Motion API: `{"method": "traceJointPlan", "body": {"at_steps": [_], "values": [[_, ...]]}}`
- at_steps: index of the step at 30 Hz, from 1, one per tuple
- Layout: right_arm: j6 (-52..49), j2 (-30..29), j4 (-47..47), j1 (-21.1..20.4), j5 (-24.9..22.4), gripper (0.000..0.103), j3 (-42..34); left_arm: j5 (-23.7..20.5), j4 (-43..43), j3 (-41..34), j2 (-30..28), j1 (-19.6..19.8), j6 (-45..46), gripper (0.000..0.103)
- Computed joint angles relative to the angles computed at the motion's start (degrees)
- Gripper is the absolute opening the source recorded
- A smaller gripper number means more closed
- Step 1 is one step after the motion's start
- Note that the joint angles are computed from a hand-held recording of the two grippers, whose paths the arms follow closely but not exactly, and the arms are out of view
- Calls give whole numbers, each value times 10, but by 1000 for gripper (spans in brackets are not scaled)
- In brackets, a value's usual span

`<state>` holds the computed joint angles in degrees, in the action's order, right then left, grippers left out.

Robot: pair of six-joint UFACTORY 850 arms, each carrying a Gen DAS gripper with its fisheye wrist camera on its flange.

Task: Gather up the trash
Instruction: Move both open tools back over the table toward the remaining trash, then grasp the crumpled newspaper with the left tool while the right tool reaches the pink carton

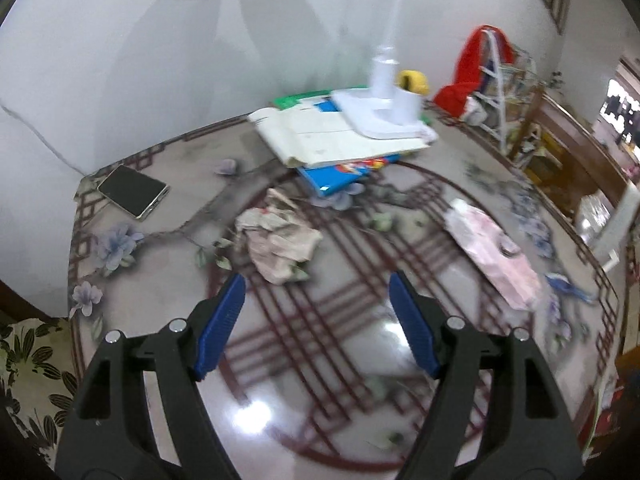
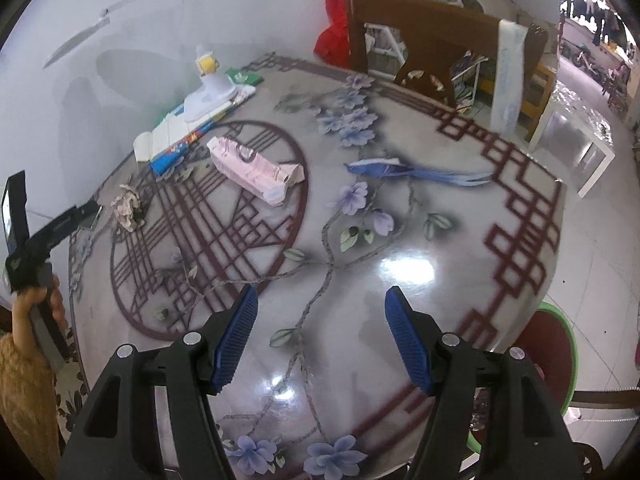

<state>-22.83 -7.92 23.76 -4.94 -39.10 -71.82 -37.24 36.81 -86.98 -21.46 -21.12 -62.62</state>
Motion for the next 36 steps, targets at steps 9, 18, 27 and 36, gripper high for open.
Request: {"method": "traceJointPlan", "body": {"at_steps": [9,18,27,36], "values": [[27,-44,-25,18,-8,64,-35,-11,-16,-49,-64,43,23,72],[25,-81,-24,39,-21,64,-60,-19,-86,-125,-136,70,82,72],[29,-118,-27,44,-33,64,-88,-33,-61,-140,-158,65,90,43],[9,-162,-21,63,-24,64,-137,14,-63,-82,-101,40,93,31]]}}
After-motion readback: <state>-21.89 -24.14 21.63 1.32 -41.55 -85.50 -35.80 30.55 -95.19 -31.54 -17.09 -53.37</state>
